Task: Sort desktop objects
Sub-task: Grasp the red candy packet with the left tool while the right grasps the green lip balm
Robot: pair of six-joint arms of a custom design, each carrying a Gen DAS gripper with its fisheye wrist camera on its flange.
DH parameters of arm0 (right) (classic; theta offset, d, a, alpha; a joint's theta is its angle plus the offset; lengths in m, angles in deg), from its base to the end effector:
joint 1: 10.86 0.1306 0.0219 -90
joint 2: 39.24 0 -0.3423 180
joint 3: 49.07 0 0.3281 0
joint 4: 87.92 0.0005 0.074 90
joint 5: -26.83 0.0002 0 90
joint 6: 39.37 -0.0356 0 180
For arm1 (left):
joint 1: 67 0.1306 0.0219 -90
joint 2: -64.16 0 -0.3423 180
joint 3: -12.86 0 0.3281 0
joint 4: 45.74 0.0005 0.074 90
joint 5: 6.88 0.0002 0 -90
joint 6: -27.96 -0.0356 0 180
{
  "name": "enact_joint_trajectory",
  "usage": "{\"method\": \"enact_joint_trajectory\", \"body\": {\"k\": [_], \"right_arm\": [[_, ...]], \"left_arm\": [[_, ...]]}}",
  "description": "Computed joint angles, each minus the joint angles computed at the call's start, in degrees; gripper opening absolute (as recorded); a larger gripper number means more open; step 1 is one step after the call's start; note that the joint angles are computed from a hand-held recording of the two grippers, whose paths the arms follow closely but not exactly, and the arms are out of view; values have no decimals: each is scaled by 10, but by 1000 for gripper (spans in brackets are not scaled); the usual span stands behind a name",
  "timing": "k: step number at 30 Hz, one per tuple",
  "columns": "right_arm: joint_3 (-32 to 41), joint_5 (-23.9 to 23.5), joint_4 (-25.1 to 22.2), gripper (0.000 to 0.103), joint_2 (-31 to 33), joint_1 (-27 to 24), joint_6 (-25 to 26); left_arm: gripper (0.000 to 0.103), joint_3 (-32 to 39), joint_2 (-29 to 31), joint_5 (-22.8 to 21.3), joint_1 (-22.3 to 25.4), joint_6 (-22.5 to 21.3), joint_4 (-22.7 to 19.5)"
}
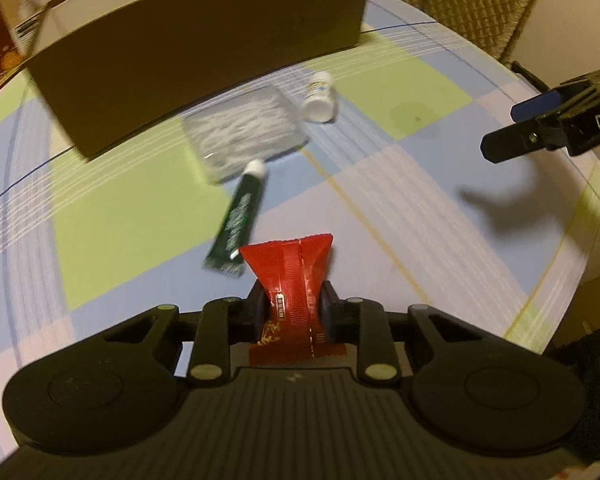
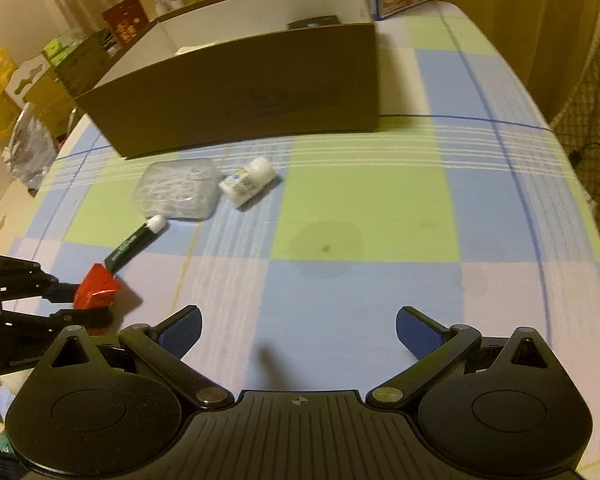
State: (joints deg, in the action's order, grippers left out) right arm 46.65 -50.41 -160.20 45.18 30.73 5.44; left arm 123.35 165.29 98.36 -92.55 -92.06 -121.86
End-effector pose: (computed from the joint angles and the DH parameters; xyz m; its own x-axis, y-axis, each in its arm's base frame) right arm 0.2770 0.2347 0.4404 -0.8634 0.1589 -0.4789 0.0642 0.9760 0.2080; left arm 0.4056 -0.2048 0.4202 -0.4628 0.7563 -0.4625 0.8561 0.5167 -0.0117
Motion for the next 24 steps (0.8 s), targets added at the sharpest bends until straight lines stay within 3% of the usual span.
{"method": "enact_joint_trajectory", "body": {"k": [8,12,16,21,24], "right_arm": [[38,-48,78,101,65,11,45],[89,-66,89,100,130,18,52],[148,-58,82,76,196,29,58],[184,-33,82,61,237,34,0],[208,-11,73,53,257,36,-4]], "left_arm": [[22,2,-8,-40,70,42,9],[22,18,3,-59,95,69,14],[22,39,18,-76,108,94,12],[22,68,35,-78,116,111,7],[22,83,46,-77,115,119,3]]}}
